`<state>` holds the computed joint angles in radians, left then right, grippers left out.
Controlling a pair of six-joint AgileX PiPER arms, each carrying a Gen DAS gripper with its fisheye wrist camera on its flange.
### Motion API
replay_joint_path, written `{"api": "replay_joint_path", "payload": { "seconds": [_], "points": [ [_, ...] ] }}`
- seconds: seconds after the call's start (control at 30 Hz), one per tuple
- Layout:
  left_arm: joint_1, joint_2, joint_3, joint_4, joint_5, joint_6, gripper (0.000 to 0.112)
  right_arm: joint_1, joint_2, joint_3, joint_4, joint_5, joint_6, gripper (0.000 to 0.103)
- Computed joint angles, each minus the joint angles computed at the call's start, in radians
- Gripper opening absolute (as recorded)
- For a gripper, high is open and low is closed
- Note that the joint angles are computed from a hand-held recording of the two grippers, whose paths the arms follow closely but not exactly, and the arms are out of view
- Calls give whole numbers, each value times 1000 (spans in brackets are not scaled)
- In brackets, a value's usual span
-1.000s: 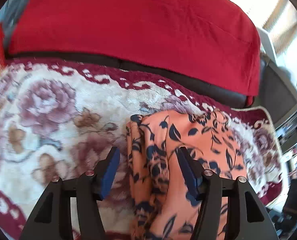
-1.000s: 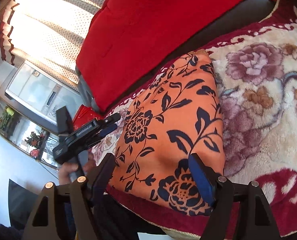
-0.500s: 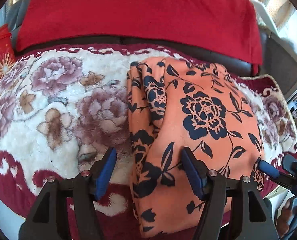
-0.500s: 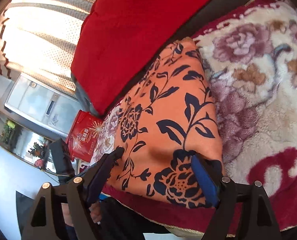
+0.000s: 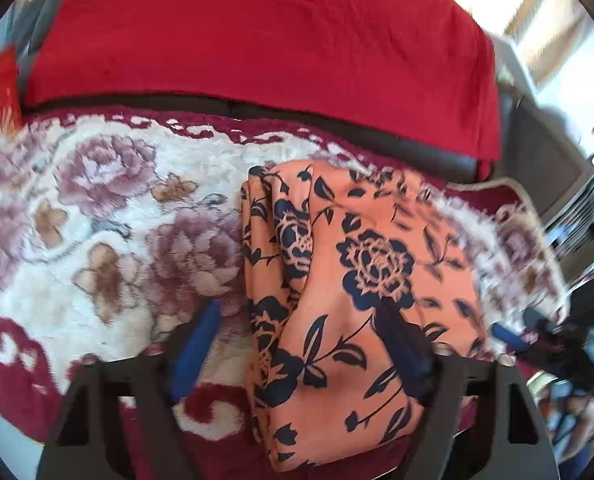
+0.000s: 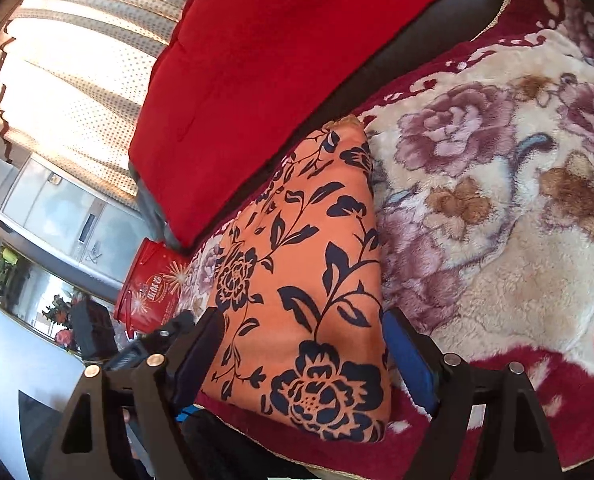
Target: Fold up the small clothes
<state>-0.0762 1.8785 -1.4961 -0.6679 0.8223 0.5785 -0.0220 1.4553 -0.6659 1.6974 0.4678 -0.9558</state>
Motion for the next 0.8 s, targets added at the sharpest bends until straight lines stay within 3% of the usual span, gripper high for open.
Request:
{"api": "replay_joint_path", "payload": {
  "seconds": [0.13,0.3,0.33,0.37,0.4,0.47,0.63,0.73,0.8],
  "points": [
    [26,107,-70,-58,67,12,87,-19,101,-91,-62,27,33,84],
    [19,208,-128,-104,129,12,83,-7,320,-305,-264,77,201,83],
    [17,199,-109,-124,124,45,62,5,339,-334,-311,80,235,80],
    [12,203,-113,-138,145,80,50,37,344,-364,-398,50,288,64],
    [-2,192,-108,-120,132,76,42,59,340,-379,-466,32,333,53],
    [-22,161,-91,-112,100,94,29,85,298,-398,-599,3,430,42],
    [-57,142,-170,-187,90,86,25,81,168,-444,-868,-28,617,38],
    [-124,192,-296,-142,56,-1,27,2,172,-495,-835,5,551,38],
    [-180,292,-453,4,108,-160,36,-62,235,-538,-821,59,552,46]
  ]
}}
